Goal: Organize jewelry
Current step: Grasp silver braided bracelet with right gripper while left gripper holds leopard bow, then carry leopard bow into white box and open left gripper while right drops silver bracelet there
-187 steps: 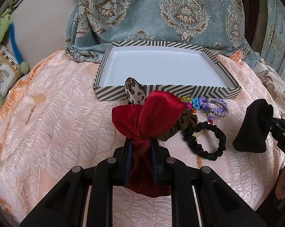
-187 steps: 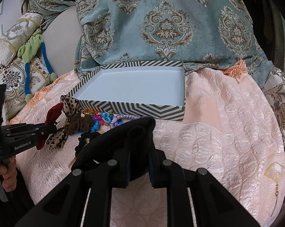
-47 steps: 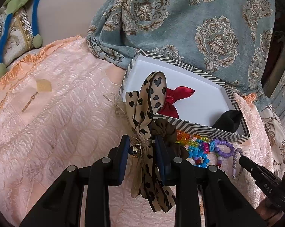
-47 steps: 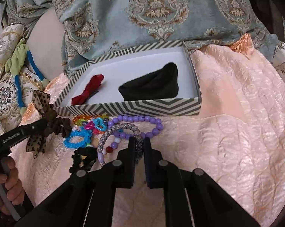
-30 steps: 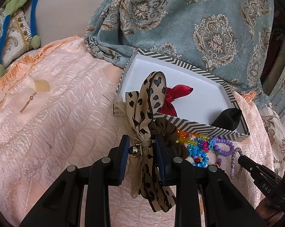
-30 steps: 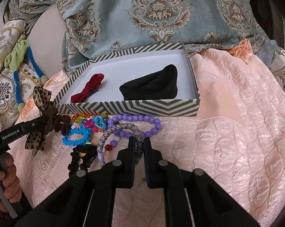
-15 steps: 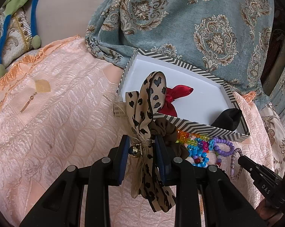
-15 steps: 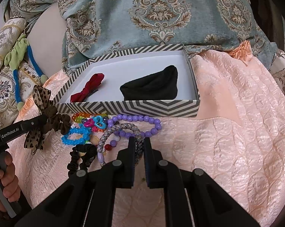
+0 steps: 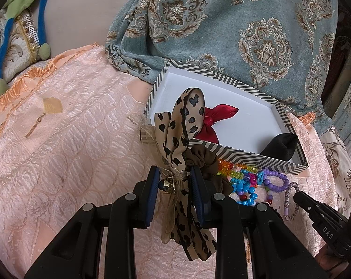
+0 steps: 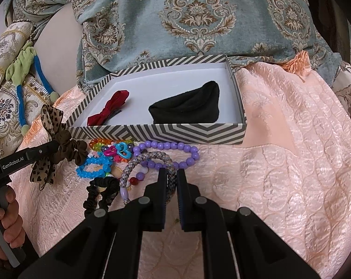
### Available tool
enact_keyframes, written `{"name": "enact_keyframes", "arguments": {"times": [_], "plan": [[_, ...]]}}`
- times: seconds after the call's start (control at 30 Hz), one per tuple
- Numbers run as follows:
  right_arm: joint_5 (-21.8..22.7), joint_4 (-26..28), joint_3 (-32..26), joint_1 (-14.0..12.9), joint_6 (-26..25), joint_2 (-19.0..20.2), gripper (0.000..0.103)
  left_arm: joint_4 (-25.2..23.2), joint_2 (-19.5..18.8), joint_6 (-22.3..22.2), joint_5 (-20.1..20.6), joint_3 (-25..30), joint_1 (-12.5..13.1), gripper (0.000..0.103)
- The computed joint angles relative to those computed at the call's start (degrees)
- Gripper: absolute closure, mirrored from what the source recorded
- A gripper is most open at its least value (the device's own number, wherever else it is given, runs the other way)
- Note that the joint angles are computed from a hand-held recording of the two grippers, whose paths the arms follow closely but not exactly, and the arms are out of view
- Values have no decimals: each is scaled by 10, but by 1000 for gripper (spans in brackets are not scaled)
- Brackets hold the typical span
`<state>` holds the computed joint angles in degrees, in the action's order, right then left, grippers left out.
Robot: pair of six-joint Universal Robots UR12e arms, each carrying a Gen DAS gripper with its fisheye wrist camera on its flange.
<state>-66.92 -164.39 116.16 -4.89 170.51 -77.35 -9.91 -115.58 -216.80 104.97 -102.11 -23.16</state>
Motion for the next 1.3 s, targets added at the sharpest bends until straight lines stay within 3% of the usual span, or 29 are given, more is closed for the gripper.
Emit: {"name": "enact_keyframes", "arguments": {"times": [0.73, 1.3], "plan": [[0, -15, 1, 1, 1, -1, 95, 4, 0, -1, 2, -1, 0, 93], [-3, -62, -34, 4, 0, 11, 95, 61, 12, 26, 15, 3, 1, 93]]}}
